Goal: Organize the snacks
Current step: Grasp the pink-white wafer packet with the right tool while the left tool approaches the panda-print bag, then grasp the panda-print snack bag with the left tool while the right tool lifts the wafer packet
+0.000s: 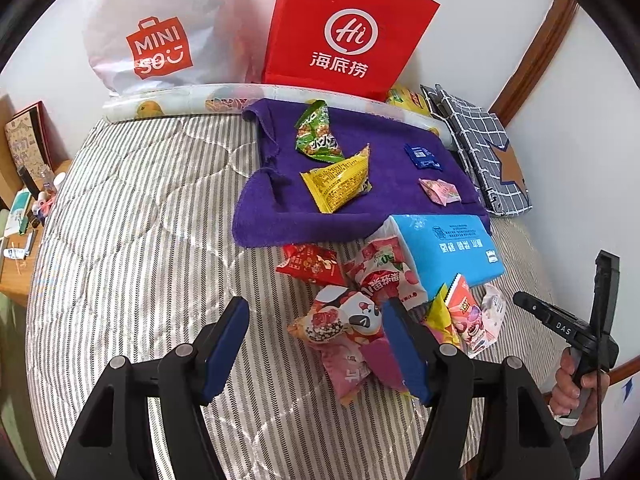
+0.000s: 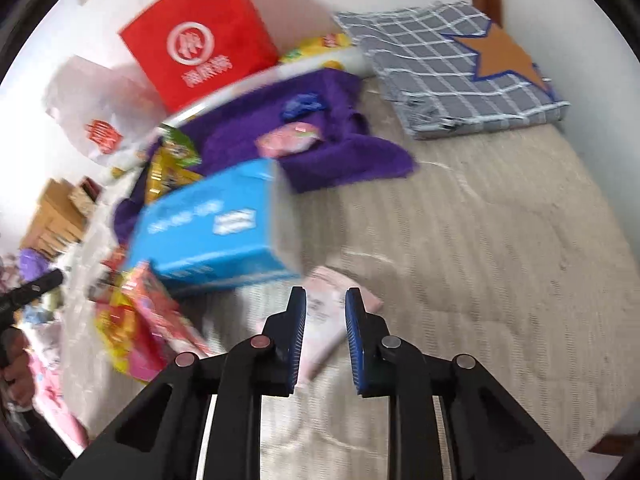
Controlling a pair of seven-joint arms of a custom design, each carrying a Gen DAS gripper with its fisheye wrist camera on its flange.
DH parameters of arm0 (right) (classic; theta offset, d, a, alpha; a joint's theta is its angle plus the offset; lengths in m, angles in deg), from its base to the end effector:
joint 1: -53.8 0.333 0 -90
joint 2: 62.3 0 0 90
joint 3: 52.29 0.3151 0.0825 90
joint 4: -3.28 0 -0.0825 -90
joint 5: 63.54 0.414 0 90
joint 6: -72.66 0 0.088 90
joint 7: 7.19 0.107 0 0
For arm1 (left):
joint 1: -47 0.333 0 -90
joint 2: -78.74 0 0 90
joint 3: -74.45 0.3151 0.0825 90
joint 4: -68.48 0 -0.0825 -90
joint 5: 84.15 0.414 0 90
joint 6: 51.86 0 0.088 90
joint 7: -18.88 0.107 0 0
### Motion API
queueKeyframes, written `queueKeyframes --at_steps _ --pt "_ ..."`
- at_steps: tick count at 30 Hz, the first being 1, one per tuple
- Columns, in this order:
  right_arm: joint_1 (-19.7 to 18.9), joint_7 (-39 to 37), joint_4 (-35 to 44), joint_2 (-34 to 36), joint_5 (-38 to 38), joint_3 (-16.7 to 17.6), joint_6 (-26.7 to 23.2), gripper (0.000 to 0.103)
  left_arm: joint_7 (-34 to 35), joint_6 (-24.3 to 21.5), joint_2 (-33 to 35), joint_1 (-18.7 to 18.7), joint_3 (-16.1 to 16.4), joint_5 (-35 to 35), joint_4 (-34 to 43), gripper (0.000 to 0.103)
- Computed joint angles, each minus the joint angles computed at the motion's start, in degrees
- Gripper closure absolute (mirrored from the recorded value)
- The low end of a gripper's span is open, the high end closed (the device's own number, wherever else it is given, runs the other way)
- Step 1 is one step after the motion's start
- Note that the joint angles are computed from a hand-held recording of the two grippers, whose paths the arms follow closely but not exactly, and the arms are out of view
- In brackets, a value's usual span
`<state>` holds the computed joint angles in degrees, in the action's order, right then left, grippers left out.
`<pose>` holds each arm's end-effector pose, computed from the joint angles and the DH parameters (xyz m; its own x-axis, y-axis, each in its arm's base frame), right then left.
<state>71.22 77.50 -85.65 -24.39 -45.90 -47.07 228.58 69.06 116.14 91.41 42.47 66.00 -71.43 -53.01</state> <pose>0.7172 0.2733 0.2976 0.2583 -0.9321 -0.2541 -0.8787 -0.1174 -0.4627 0.6169 -0.1536 0.3540 0.1984 -0.9467 0.2537 -0.8095 -0.3042 -0.5023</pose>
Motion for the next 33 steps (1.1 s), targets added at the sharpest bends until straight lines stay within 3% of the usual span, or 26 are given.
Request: queueKeyframes --at_steps 1,3,5,6,9,12,19,22,26,29,33 --pt "-0.24 0.13 0.02 0.04 0.28 0.05 -0.46 0.079 -0.09 -0.07 0.09 -0.09 0.03 0.13 0.1 0.036" --pt "-0.94 -0.32 0.11 0.23 1.21 0.78 -1.2 0.068 -0.19 -0.25 0.23 -0.14 -0.02 0.15 0.27 0.036" --pt "-0.93 -0.76 -0.17 0.44 1.88 1.22 -0.26 0.045 -0.17 -0.52 0.35 -0.13 -0.05 0.12 0.42 0.036" --pt "-0.86 -0.95 -0.13 0.71 2.21 1.48 0.25 0.044 -0.32 -0.66 0.37 -0.23 0.04 0.28 0.47 0.036" --pt "-0.78 -0.58 1.89 2.39 3.2 2.07 -1.56 0.043 -0.33 -0.69 0.31 0.0 -0.01 0.04 0.18 0.036" --pt "0.94 2.34 3.93 4.26 2.3 0.51 -2.9 0.043 -0.62 -0.51 0.0 0.07 0.14 0.01 -0.49 0.036" --pt "4.99 8.14 4.75 5.87 -1.97 -2.99 2.12 0.039 -0.4 0.42 -0.09 1.09 -0.15 -1.29 -1.65 0.036" --pt "8.78 10.59 4.5 6.0 -8.59 -7.46 2.63 0.053 0.67 0.35 0.52 1.55 -0.63 -2.31 -1.22 0.036" --pt "5.41 7.02 3.23 5.11 -8.73 -4.07 3.09 0.056 4.26 0.78 1.85 2.98 -2.79 -5.66 -0.11 0.036" --pt "5.08 6.63 2.25 4.58 -9.02 -4.43 3.63 0.056 7.93 1.23 3.13 4.43 -5.2 -9.92 1.18 0.03" --pt "3.63 4.04 1.16 4.24 -8.13 -2.98 5.07 0.056 6.42 -1.42 5.58 1.78 -3.28 -8.39 4.57 0.029"
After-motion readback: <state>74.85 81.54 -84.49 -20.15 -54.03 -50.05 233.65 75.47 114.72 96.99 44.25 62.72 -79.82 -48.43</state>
